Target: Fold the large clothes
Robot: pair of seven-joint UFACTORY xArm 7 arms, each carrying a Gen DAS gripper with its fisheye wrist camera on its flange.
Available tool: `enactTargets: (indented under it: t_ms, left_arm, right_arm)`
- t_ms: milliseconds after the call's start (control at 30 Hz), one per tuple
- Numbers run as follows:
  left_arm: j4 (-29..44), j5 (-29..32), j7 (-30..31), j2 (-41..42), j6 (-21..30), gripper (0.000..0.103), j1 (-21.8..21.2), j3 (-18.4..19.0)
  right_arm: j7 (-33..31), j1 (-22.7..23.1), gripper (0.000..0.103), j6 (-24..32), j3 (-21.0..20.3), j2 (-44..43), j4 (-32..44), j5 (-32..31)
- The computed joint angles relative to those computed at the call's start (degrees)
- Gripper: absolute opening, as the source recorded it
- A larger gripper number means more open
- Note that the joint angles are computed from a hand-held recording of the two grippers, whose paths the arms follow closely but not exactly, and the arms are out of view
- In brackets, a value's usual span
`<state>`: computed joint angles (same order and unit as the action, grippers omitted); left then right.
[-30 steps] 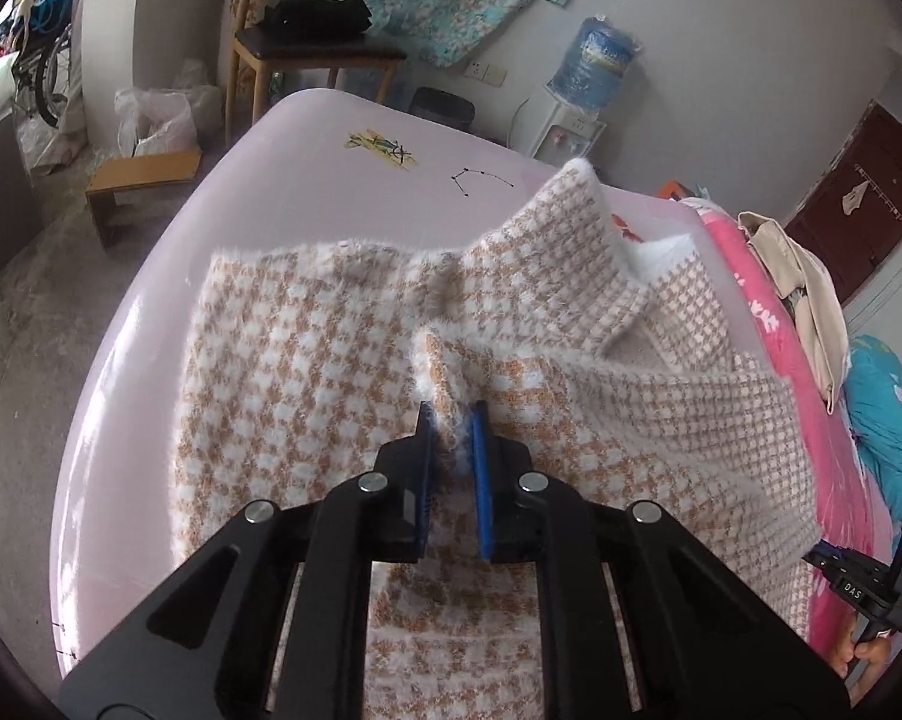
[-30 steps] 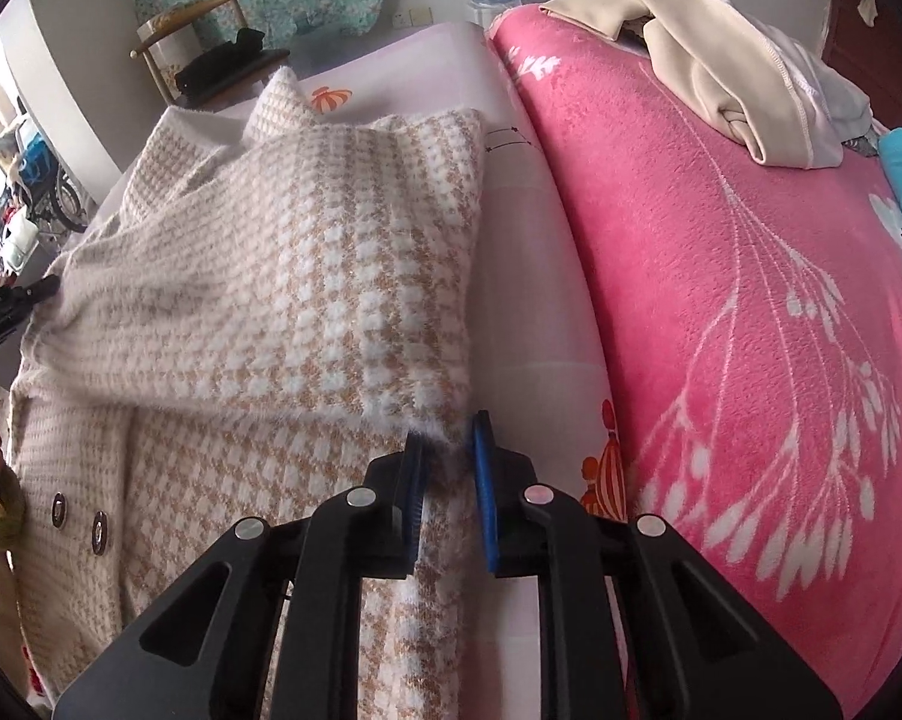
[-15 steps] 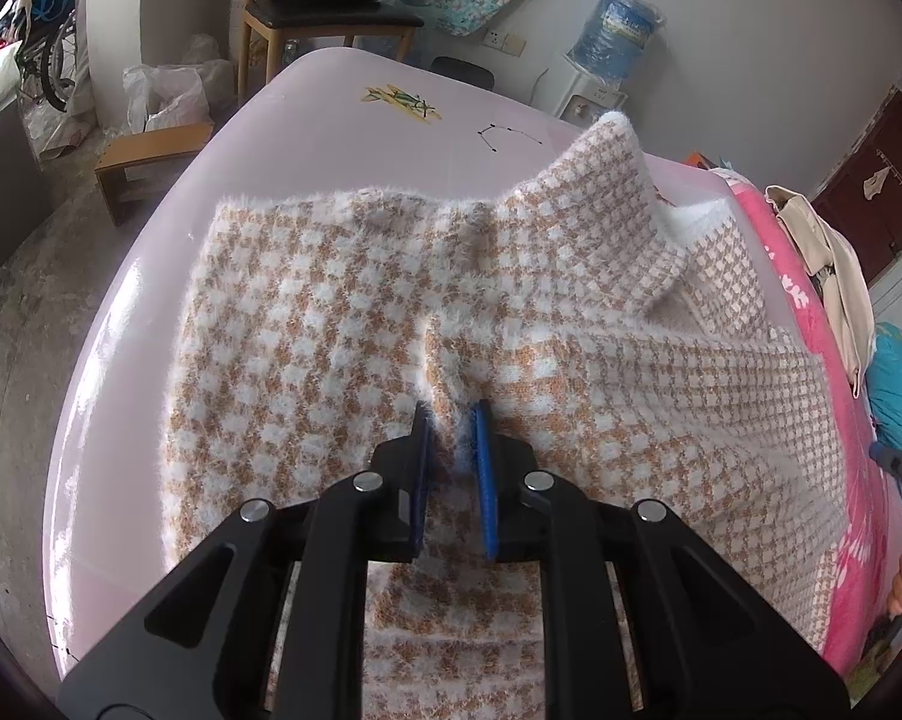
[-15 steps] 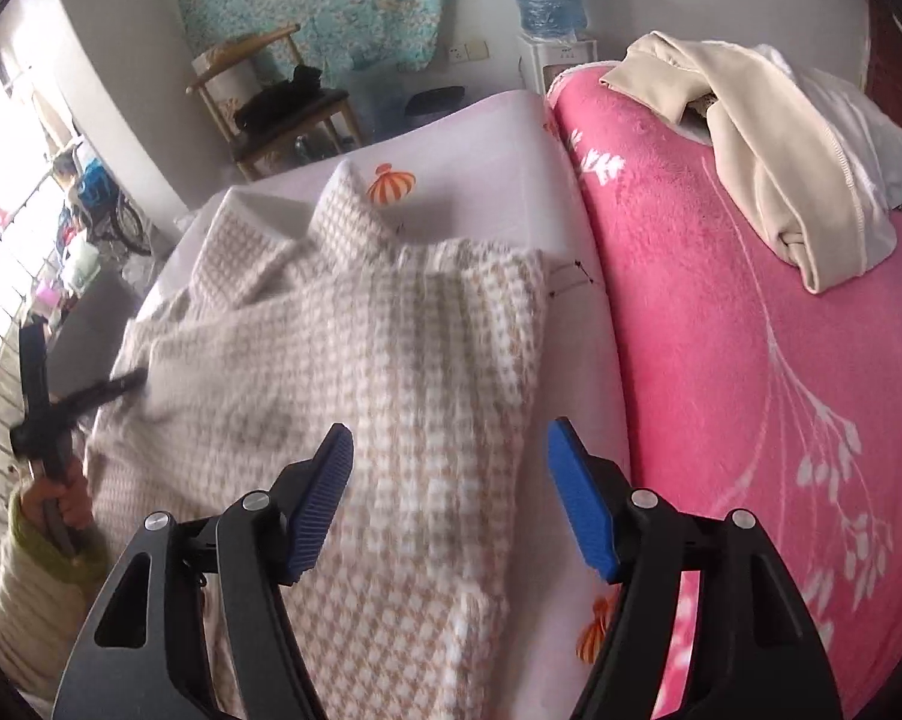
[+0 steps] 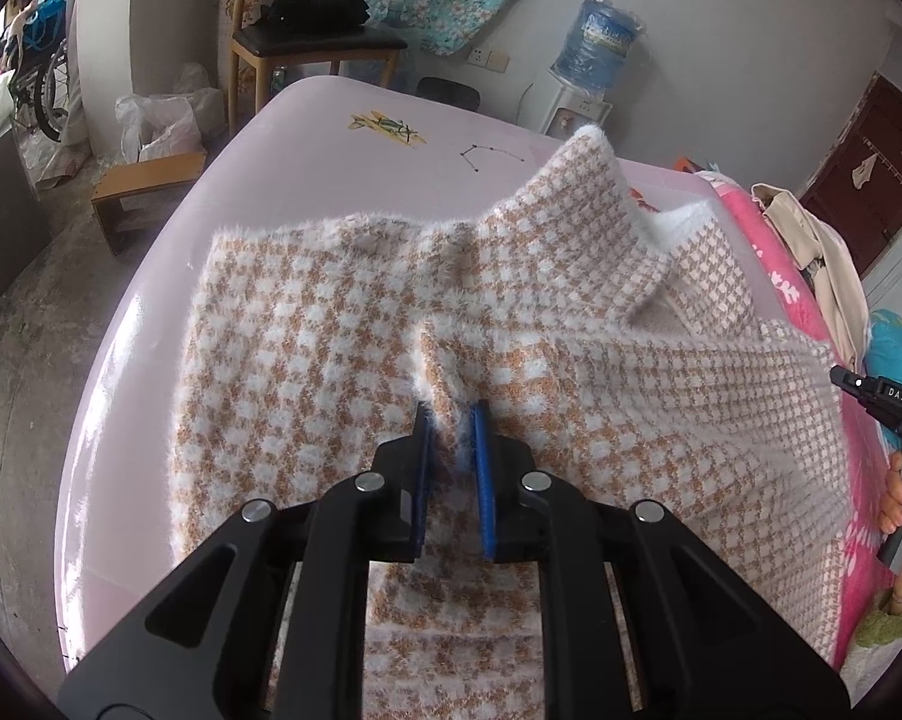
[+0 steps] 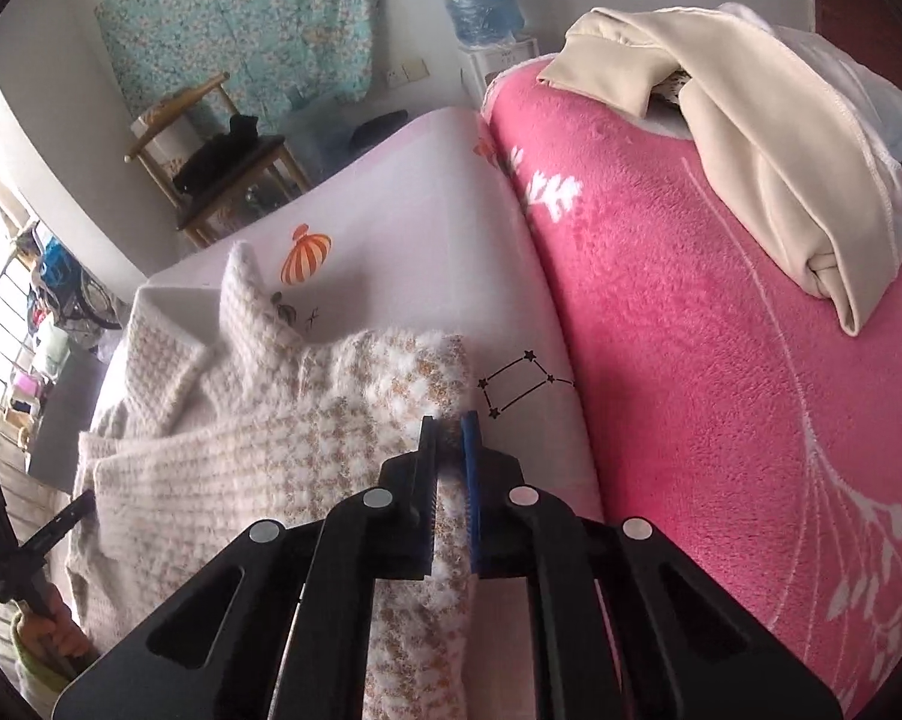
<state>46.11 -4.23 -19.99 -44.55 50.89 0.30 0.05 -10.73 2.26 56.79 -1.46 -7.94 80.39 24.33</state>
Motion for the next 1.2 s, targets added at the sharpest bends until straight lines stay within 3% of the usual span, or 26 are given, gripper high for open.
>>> enactTargets:
  t_ms: [233,333,367,433,500,600,733,800,867,900,967,1033,1100,1200]
  left_arm:
    - [-0.33,0.06,0.18,0.59,1.28,0.015,0.17,0.14]
    - [-0.38,-0.22,0.21,0.34,1.4,0.019,0.17,0.63]
    - [-0.35,-0.35,0.14,0.12,1.38,0.022,0.27,0.82]
    - [0.02,0.34,-0.43,-0.64,1.77,0.025,1.09,0.43]
    - [-0.06,1.54,-0.65,-2.41,0.91,0.025,1.82,-0.18]
    - [0.39,1.97,0.54,-4.02,-1.26,0.025,0.92,-0.35]
    - [3.35,-1.26,4.24,-0.23,-1.18,0.028,-3.95,0.36]
    - [4.2,-2.35,5.14,2.23,-0.19,0.033,-5.23,-0.1]
    - [4.29,1.01,3.08,4.13,1.93,0.033,-2.83,-3.23]
    - [3.6,2.04,2.18,4.52,2.38,0.033,-2.17,-3.72]
    - [1.23,0.45,2.68,2.78,-0.13,0.033,-3.03,-1.95]
    - [1.87,0.5,2.74,2.39,1.28,0.033,-2.81,-1.53]
    - [2.37,1.15,2.88,1.29,2.22,0.033,-2.42,-1.61]
    - [2.8,0.14,4.97,-0.23,1.59,0.038,-4.02,-1.14]
  right_arm:
    - [4.17,1.01,0.008,-7.64,3.42,-1.09,-4.41,-13.9]
    - [5.35,1.41,0.009,-7.89,3.95,-1.52,-4.64,-18.64]
    - [5.34,1.5,0.011,-7.19,3.9,-1.49,-4.21,-19.62]
    - [7.02,1.2,0.025,-7.16,3.99,-2.45,-4.09,-22.36]
    - [8.97,0.67,0.027,-7.86,4.23,-4.39,-4.75,-25.61]
    - [5.68,2.27,0.028,-7.9,2.58,-8.1,-5.56,-20.88]
    - [-7.91,8.37,0.029,-3.38,0.84,-11.63,-7.09,-10.53]
    - [-12.41,9.74,0.03,-0.73,1.65,-11.85,-8.19,-9.56]
    - [-9.98,8.5,0.03,-0.9,3.83,-10.96,-9.72,-15.72]
    - [-9.4,5.57,0.029,-1.02,5.51,-10.05,-10.32,-16.99]
    - [-9.58,6.49,0.028,0.53,1.67,-8.95,-9.96,-12.34]
    - [-6.9,4.87,0.009,1.92,1.28,-9.1,-8.56,-12.04]
    - [-5.01,3.81,0.012,2.16,1.7,-10.71,-8.28,-13.53]
    - [-8.67,4.99,0.013,3.7,0.16,-14.39,-9.34,-10.02]
